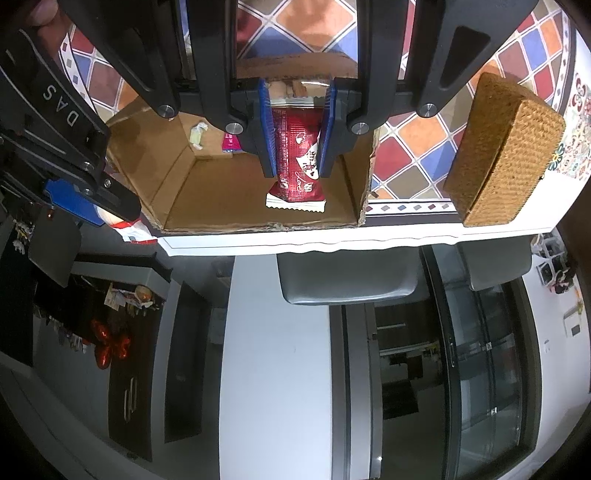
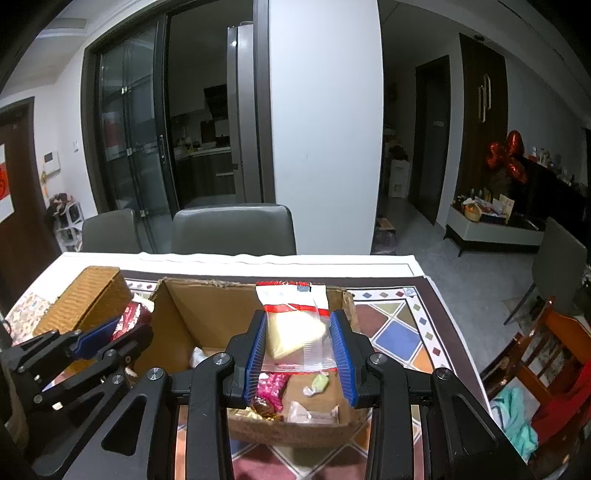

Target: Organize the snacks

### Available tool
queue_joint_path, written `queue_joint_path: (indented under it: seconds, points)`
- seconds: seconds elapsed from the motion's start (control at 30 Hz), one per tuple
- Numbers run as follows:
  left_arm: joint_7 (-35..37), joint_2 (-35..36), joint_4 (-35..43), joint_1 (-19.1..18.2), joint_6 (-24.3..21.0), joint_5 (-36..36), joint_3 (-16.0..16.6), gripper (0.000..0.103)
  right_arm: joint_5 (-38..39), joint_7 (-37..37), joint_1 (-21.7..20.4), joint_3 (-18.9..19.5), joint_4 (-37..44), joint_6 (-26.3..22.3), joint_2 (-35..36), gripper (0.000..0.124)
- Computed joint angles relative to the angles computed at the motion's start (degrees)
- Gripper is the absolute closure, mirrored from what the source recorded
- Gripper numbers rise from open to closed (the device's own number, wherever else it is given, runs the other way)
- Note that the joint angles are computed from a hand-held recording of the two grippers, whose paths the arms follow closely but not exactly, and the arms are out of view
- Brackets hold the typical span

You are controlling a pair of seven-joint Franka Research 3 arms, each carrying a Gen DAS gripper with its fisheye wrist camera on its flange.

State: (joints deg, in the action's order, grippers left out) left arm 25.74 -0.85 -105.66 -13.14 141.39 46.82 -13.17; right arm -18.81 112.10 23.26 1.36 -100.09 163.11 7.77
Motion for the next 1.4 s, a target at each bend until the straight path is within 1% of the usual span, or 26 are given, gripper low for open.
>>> queue_joint_path:
  seconds: [0.23, 0.27, 0.3, 0.33, 0.37, 0.4, 0.43, 0.47, 0.5, 0.53, 0.63, 0.87, 1.07, 1.23, 1.4]
  points:
    - [0.73, 0.89, 0.3, 0.17, 0.75, -1.02, 0.43, 0.079, 1.69, -2.15, 0.23, -0.06, 1.98, -1.58, 1.88, 0.088]
    - [0.83, 0.92, 0.35, 0.13, 0.67, -0.96, 0.44, 0.076, 1.65, -2.28, 0.35, -0.15, 2.07, -1.66, 1.99, 0.088]
    - [0.64, 0.87, 0.25, 0.16, 0.75, -0.79, 0.51, 0.069, 1.38, -2.3, 0.5, -0.3, 2.08, -1.63, 2.05, 0.087]
    - [0.21, 0.77, 0.19, 0.14, 0.62, -0.43, 0.5, 0.065, 0.98, -2.25, 0.67, -0.47, 2.1, -1.65, 2.08, 0.087]
    - [0.0, 0.75, 0.18, 0.14, 0.52, -0.2, 0.5, 0.064, 0.8, -2.23, 0.78, -0.55, 2.17, -1.71, 2.13, 0.087]
    - [-0.03, 0.66, 0.16, 0.13, 0.32, -0.09, 0.49, 0.063, 0.44, -2.02, 0.92, -0.7, 2.21, -1.82, 2.16, 0.083]
    - [-0.08, 0.58, 0.12, 0.13, 0.16, 0.02, 0.47, 0.061, -0.12, -1.38, 1.1, -0.94, 2.16, -1.84, 2.12, 0.073]
    - [-0.32, 0.47, 0.05, 0.14, -0.09, 0.28, 0.46, 0.059, -0.47, -0.97, 1.13, -1.11, 2.13, -1.79, 2.1, 0.069]
    - [-0.7, 0.26, -0.13, 0.17, -0.27, 0.62, 0.45, 0.055, -1.06, -0.36, 1.23, -1.31, 2.03, -1.66, 2.03, 0.063]
    - [-1.13, 0.02, -0.34, 0.19, -0.54, 1.0, 0.41, 0.052, -1.5, 0.02, 1.27, -1.39, 1.94, -1.63, 1.95, 0.061]
    - [-1.91, -0.5, -0.65, 0.31, -1.28, 1.55, 0.28, 0.047, -2.38, 0.75, 1.22, -1.39, 1.63, -1.65, 1.63, 0.059]
    - [-2.96, -1.94, -1.38, 0.52, -2.42, 2.59, -0.3, 0.047, -3.06, 1.6, 0.99, -1.02, 1.03, -1.27, 0.99, 0.058]
    - [-3.33, -3.73, -2.07, 0.44, -3.79, 2.69, -1.14, 0.047, -3.96, 2.65, 0.55, -0.48, -0.56, -1.08, -0.99, 0.058]
    - [-3.72, -5.96, -2.7, 0.1, -5.79, 2.94, -2.35, 0.047, -4.93, 3.85, -0.63, 0.65, -3.77, -0.26, -4.58, 0.058]
    - [-4.03, -8.66, -3.64, -0.37, -8.18, 2.92, -3.82, 0.045, -4.64, 3.95, -2.81, 2.58, -7.41, 0.59, -8.49, 0.058]
